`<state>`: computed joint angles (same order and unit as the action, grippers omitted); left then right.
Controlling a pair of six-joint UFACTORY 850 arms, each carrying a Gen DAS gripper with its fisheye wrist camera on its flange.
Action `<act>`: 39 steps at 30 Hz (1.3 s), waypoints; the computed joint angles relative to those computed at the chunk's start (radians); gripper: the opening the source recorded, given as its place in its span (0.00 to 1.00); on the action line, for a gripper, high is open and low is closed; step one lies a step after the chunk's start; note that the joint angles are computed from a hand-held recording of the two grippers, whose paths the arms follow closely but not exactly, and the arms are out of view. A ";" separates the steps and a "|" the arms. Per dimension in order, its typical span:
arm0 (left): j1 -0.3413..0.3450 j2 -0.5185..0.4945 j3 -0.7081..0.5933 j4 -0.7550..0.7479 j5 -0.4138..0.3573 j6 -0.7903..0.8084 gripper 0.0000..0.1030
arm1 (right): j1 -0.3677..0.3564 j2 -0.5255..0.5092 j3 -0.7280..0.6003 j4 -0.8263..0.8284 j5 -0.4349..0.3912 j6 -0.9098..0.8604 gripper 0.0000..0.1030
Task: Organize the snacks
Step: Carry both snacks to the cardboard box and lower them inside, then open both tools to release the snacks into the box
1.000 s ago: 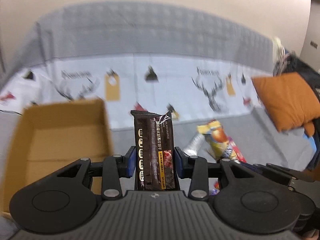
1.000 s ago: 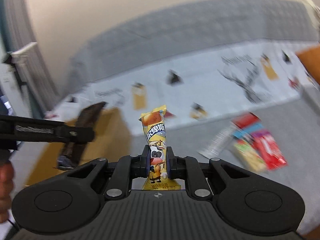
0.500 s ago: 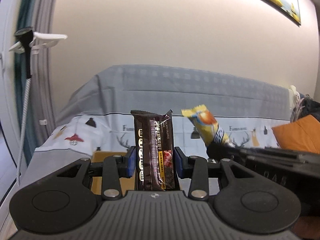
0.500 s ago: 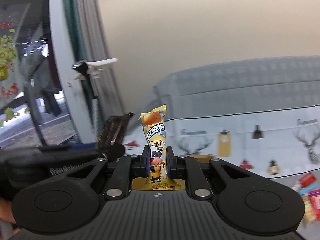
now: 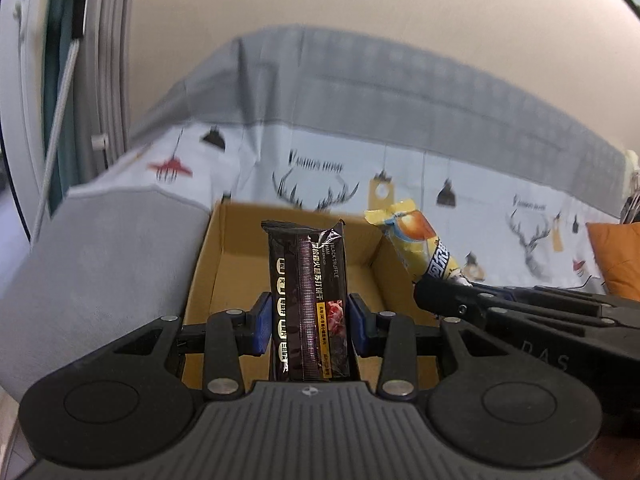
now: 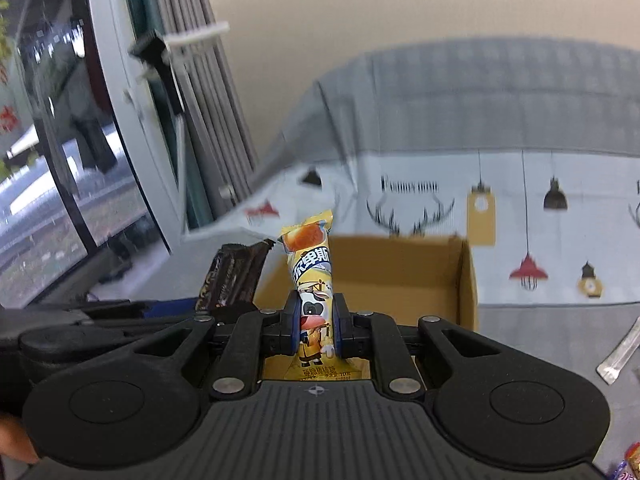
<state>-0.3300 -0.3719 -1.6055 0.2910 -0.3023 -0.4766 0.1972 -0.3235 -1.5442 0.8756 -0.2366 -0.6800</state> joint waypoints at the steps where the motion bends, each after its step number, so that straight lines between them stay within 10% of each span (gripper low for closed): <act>1: 0.007 -0.017 -0.008 -0.026 -0.002 0.025 0.42 | 0.002 -0.018 -0.014 -0.052 -0.005 0.054 0.15; 16: 0.066 -0.225 -0.124 -0.334 -0.144 0.257 0.42 | 0.013 -0.212 -0.133 -0.546 -0.139 0.591 0.15; 27: 0.077 -0.255 -0.135 -0.352 -0.201 0.248 0.42 | 0.037 -0.265 -0.172 -0.646 -0.209 0.667 0.16; 32: 0.085 -0.241 -0.141 -0.387 -0.224 0.235 0.52 | 0.033 -0.244 -0.158 -0.678 -0.194 0.726 0.54; 39: 0.055 -0.185 -0.113 -0.275 -0.251 0.153 0.73 | 0.023 -0.174 -0.082 -0.646 -0.164 0.693 0.51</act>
<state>-0.2750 -0.5565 -1.7187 0.0165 -0.5536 -0.3235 0.2204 -0.4978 -1.6261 0.2300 -0.4009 0.0134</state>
